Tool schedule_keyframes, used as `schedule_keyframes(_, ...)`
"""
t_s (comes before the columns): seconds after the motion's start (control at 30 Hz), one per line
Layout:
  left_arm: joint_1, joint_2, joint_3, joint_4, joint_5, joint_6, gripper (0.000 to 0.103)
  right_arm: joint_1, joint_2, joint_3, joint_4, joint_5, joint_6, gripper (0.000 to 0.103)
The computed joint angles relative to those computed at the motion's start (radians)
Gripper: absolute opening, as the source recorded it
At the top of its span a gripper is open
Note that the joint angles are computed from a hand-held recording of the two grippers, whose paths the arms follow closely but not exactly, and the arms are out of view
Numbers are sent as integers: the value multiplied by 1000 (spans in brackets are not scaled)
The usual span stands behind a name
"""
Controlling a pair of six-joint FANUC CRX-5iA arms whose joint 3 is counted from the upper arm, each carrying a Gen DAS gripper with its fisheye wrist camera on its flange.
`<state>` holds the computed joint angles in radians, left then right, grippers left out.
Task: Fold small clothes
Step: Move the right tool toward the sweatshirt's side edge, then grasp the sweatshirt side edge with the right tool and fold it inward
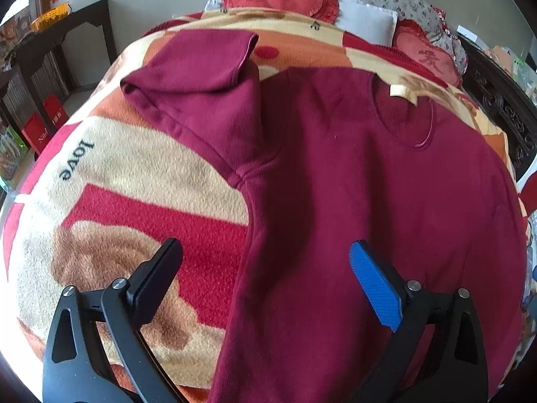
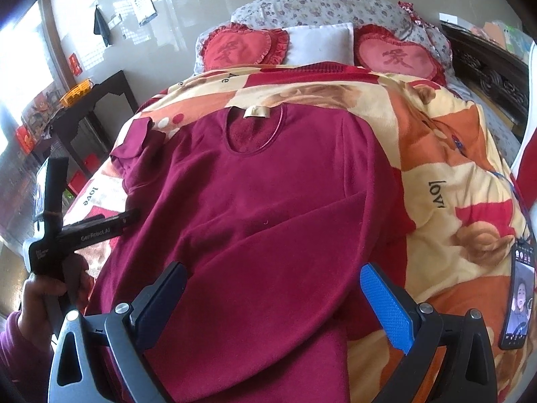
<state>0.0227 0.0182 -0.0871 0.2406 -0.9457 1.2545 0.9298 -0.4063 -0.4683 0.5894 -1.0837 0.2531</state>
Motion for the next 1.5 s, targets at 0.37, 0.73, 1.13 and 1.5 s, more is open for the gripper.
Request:
schedule_keyframes(0.37,44,-5,10,12,-37,-19,99,-58,62,51,-53,72,81,103)
schedule_keyframes(0.73,87,0,24,-36,-6,19,99,-122,289,258,-158,204,333,94)
schedule_keyframes(1.13,121,39,55,-31,-4,33,99,-181,510,502,-264,233,495,94)
schedule_keyframes(1.5,160,78,73,-10,-9,41,99,-237,714,766,-380,214,639,84)
